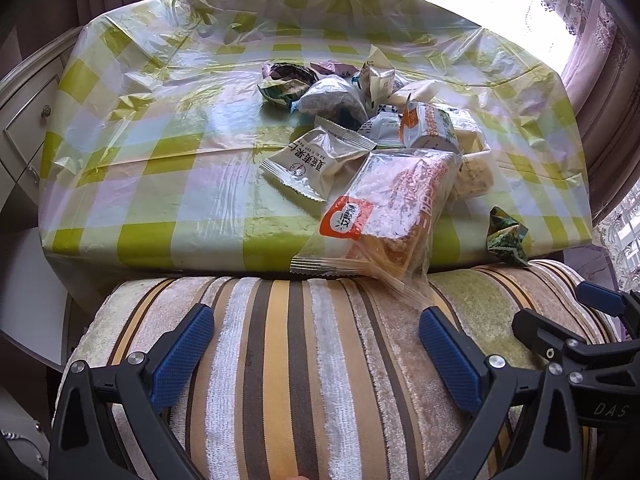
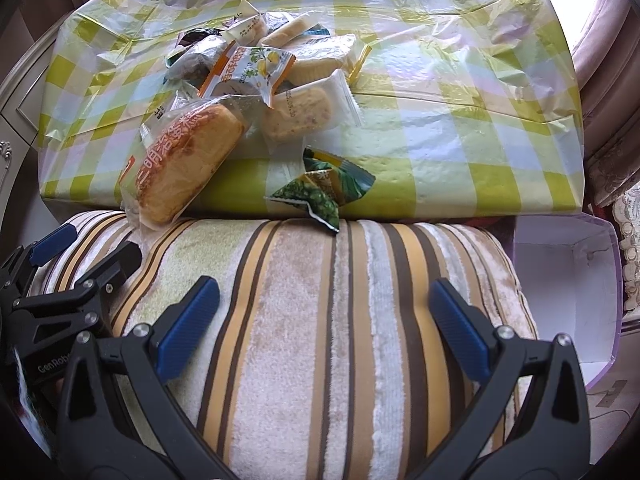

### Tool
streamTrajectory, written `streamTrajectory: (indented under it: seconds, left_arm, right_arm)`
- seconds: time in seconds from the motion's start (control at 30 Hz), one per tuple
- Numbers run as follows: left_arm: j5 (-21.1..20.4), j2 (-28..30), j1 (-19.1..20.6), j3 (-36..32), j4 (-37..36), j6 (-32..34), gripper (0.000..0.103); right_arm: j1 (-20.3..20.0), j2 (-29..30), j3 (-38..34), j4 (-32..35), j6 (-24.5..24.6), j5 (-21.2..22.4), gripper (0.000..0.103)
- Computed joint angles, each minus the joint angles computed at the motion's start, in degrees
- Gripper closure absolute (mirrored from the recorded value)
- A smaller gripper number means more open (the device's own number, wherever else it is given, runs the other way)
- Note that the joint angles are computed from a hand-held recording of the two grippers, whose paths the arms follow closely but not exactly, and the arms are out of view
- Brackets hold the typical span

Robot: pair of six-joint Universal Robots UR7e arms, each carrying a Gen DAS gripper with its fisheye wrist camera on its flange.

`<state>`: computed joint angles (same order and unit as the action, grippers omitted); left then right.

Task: Organize snacks
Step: 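Move both tools toward the snack pile on the checked tablecloth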

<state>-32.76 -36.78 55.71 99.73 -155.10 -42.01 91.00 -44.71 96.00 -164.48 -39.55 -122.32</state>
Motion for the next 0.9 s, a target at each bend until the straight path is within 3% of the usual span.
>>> streamTrajectory:
  seconds: [0.2, 0.37, 0.5, 0.73, 0.9]
  left_arm:
    - [1.5, 0.2, -0.3, 0.6, -1.5, -0.7, 0.0]
    - [5.8, 1.1, -0.9, 1.8, -5.7, -1.4, 0.001]
    - [6.5, 2.0, -0.6, 2.5, -14.0, 3.2, 0.002]
    - [3.9, 5.8, 0.7, 1.4, -29.3, 16.3, 0.004]
    - [4.0, 4.7, -0.4, 1.8, -27.0, 15.6, 0.004]
  right_arm:
    - [-0.3, 0.3, 0.9, -3.9, -1.3, 1.2, 0.0]
    - [-1.3, 0.9, 3.1, -13.4, -3.7, 6.1, 0.0]
    - [-1.4, 1.9, 2.1, -13.6, -3.7, 7.5, 0.0]
    - [-2.0, 3.8, 3.4, -22.3, -5.4, 7.6, 0.0]
    - [-2.2, 2.6, 2.0, -16.9, -3.0, 7.3, 0.0]
